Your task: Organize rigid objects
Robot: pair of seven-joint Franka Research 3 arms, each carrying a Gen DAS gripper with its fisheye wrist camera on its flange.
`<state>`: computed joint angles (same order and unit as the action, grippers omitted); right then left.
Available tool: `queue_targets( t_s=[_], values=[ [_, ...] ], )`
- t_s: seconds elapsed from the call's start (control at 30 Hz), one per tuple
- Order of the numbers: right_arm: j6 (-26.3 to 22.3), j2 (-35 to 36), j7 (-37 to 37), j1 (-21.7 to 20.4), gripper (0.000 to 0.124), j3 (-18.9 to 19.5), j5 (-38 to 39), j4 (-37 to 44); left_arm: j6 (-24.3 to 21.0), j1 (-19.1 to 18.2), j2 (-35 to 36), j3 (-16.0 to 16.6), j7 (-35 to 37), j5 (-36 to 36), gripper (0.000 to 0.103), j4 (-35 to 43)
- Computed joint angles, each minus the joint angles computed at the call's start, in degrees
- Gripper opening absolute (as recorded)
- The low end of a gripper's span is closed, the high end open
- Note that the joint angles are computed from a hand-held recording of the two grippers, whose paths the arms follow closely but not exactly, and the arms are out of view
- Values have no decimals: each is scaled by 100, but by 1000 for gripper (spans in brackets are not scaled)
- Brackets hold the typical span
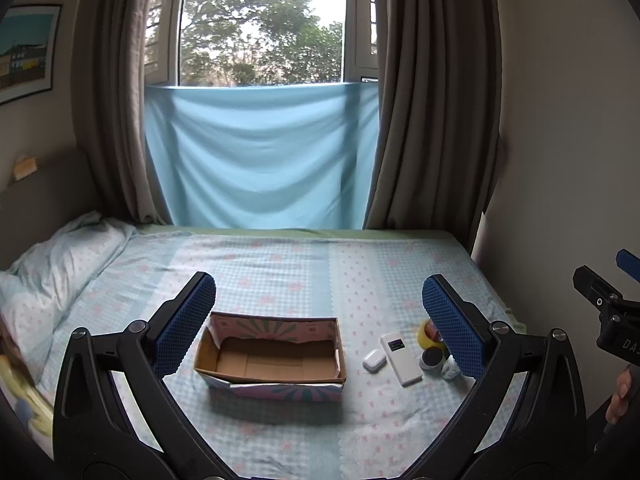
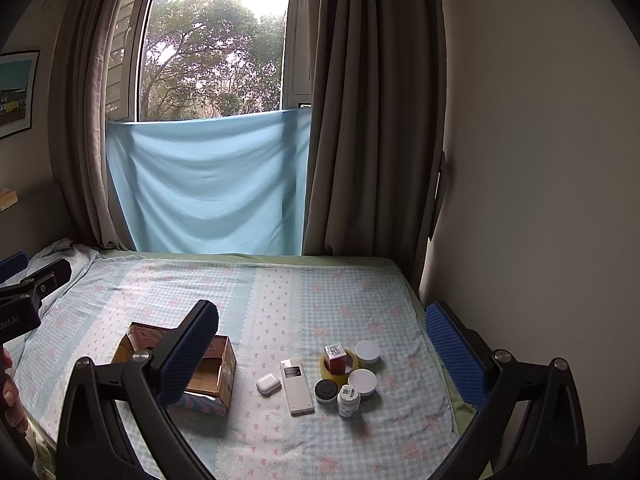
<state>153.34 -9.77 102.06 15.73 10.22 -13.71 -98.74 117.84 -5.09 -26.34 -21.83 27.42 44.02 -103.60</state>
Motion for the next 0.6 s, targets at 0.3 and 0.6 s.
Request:
queue_targets(
  t_s=[0.3,0.6],
  values=[
    [17,-15,12,2,103,1,-8,-24,10,-7,2,5,-1,-1,103,1],
    [46,-90,55,-26,103,45,-32,-108,31,-14,-2,5,0,-10,103,-6]
  ],
)
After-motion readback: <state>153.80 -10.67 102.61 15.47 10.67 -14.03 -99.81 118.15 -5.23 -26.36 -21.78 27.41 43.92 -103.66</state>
